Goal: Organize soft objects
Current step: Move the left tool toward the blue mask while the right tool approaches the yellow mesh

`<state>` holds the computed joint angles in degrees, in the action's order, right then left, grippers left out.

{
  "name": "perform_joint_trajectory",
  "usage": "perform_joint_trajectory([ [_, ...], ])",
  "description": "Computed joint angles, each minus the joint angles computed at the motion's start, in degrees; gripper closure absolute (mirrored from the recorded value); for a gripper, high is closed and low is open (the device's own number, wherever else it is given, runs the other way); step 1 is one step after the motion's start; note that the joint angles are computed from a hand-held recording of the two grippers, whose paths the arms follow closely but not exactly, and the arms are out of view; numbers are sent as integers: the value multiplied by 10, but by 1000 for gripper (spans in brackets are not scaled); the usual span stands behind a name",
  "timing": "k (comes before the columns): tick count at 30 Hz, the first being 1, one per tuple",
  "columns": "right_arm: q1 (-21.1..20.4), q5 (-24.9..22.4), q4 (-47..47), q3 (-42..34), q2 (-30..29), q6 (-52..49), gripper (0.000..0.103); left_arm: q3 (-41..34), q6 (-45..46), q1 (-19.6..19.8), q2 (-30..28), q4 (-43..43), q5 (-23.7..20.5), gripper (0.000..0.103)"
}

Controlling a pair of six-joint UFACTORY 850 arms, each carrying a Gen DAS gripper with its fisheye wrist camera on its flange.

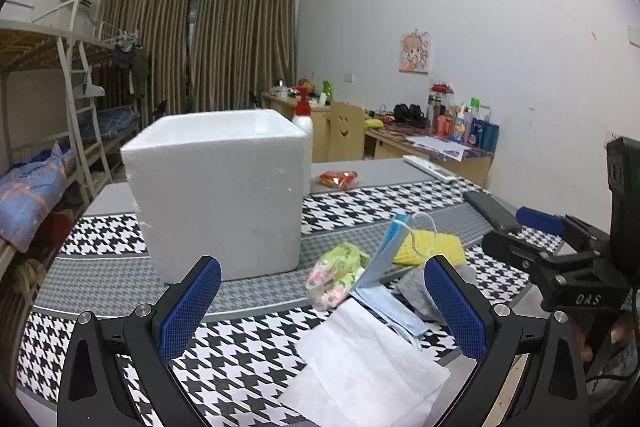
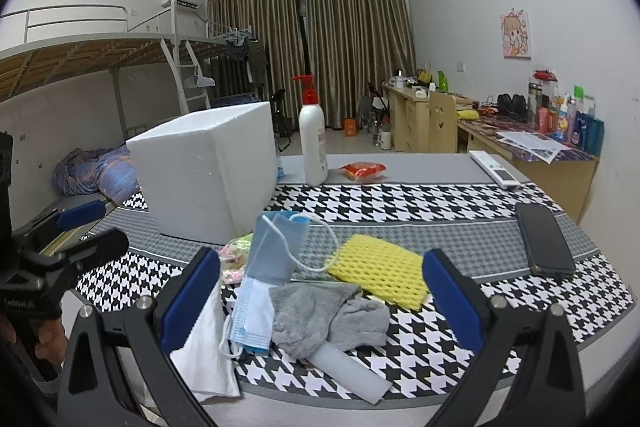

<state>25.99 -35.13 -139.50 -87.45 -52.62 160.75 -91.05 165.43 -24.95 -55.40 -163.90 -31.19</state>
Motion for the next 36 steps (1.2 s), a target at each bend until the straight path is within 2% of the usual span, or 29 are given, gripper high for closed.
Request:
perform_joint_trajectory([
  [20,-17,51,35,-35,-22,-28,1,-78,-77,-3,-44,72,73,1],
  [36,-35,82,80,-57,-38,-63,1,-197,-228,-13,-108,253,138,1],
])
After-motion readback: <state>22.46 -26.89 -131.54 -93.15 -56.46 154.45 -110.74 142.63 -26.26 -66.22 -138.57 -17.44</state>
